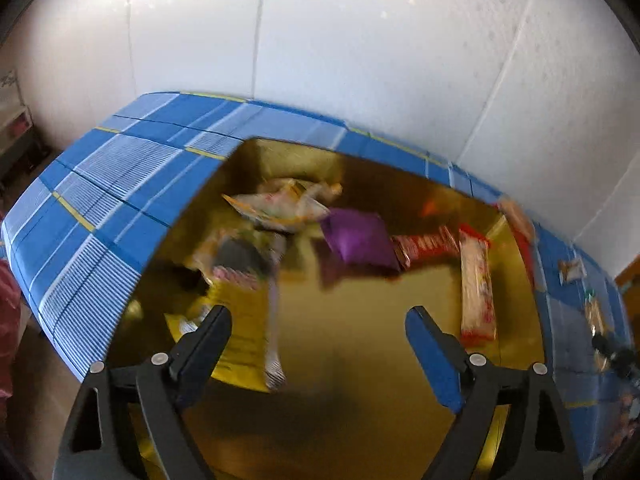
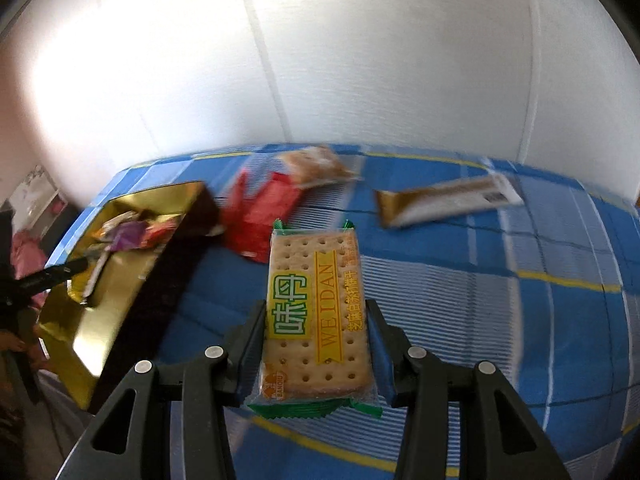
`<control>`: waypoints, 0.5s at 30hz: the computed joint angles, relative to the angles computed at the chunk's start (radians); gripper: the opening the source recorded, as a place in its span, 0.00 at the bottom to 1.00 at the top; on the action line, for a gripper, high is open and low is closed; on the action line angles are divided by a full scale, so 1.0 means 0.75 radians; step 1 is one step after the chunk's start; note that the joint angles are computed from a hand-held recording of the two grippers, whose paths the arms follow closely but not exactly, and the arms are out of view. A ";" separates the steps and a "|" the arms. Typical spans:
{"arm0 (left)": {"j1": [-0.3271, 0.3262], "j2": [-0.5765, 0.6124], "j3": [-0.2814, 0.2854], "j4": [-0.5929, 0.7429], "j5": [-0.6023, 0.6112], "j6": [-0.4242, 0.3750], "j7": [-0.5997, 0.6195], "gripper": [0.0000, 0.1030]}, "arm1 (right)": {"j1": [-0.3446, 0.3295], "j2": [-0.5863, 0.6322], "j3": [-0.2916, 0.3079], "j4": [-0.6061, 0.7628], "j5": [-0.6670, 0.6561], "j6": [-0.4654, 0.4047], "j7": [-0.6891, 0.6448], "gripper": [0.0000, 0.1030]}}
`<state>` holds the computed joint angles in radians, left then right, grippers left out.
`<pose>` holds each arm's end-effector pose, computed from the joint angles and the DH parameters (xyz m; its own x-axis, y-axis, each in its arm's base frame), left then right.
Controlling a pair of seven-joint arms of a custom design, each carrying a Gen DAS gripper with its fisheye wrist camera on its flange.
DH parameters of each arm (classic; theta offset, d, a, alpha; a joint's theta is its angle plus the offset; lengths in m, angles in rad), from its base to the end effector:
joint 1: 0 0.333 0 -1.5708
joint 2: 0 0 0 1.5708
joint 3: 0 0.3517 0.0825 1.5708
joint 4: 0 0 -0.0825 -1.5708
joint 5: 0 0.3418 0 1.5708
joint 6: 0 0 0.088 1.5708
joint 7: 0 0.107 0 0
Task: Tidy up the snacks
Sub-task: 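Carry the WEIDAN cracker pack into the gold tray and open the right gripper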
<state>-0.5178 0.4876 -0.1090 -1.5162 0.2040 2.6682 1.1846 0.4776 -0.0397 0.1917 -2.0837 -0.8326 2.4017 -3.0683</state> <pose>0.5877 -0.4109 0.5078 -0.3840 -0.9172 0.1057 -0.7496 0.2429 -0.6157 0.4191 0.3267 0.5377 -0.3578 -0.9165 -0.1786 -0.6547 0.3826 -0.6519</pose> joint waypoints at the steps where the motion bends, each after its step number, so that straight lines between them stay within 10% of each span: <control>1: -0.011 -0.007 0.010 -0.010 0.017 0.003 -0.006 0.87 | 0.003 0.026 0.002 0.041 0.005 0.006 -0.028 0.46; 9: -0.114 -0.091 0.186 -0.115 0.329 0.149 -0.317 0.87 | 0.092 0.329 -0.024 0.462 0.115 0.014 -0.352 0.46; 15: 0.012 -0.098 0.087 -0.129 0.215 0.155 -0.313 0.87 | 0.139 0.595 -0.047 0.797 0.352 0.004 -0.617 0.46</control>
